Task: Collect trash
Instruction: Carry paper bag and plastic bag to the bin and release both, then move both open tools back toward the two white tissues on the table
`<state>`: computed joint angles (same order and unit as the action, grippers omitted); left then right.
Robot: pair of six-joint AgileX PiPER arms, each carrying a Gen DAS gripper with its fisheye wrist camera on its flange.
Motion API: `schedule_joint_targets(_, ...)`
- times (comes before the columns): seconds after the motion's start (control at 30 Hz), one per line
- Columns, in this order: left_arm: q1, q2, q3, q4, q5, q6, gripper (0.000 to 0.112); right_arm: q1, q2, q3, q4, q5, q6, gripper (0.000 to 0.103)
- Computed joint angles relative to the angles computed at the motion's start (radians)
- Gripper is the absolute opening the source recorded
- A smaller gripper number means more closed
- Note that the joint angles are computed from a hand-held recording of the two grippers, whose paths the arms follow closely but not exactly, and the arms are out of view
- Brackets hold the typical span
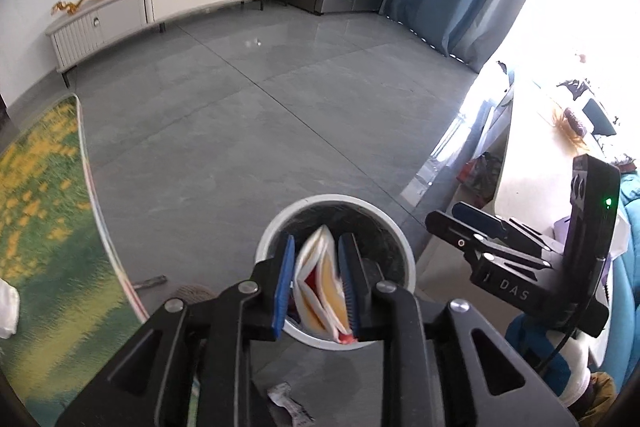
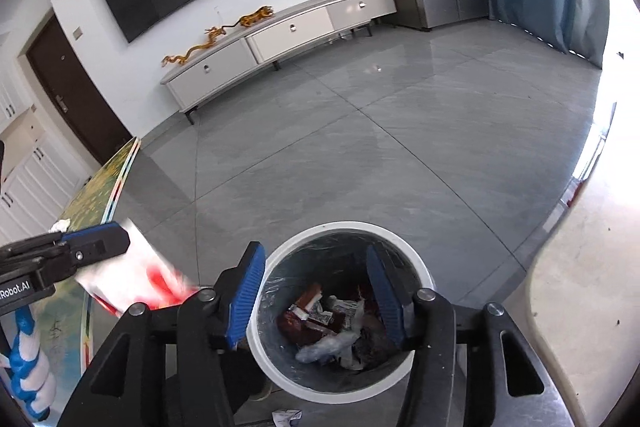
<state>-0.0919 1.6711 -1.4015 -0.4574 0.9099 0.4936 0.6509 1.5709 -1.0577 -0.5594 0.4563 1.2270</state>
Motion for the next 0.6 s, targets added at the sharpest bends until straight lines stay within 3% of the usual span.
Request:
schedule_joint_targets(0.1,0.019,-0.004,0.008,-0.036,0.012,0.023,0.042,0.006,-0.019,0.030,-0.016,-0.002,0.037,0.051)
schedule_joint_targets(0.43,0.115,-0.063,0.000,-0.088,0.079,0.073,0.043,0.089,-0.075,0.036,-0.061,0.073,0.133,0.054)
schedule_joint_targets(0.6,0.191,-0.120,0.023,-0.102,0.105,0.125,0.043,0.136,-0.105,0.067,-0.105,0.067,0.216,0.055)
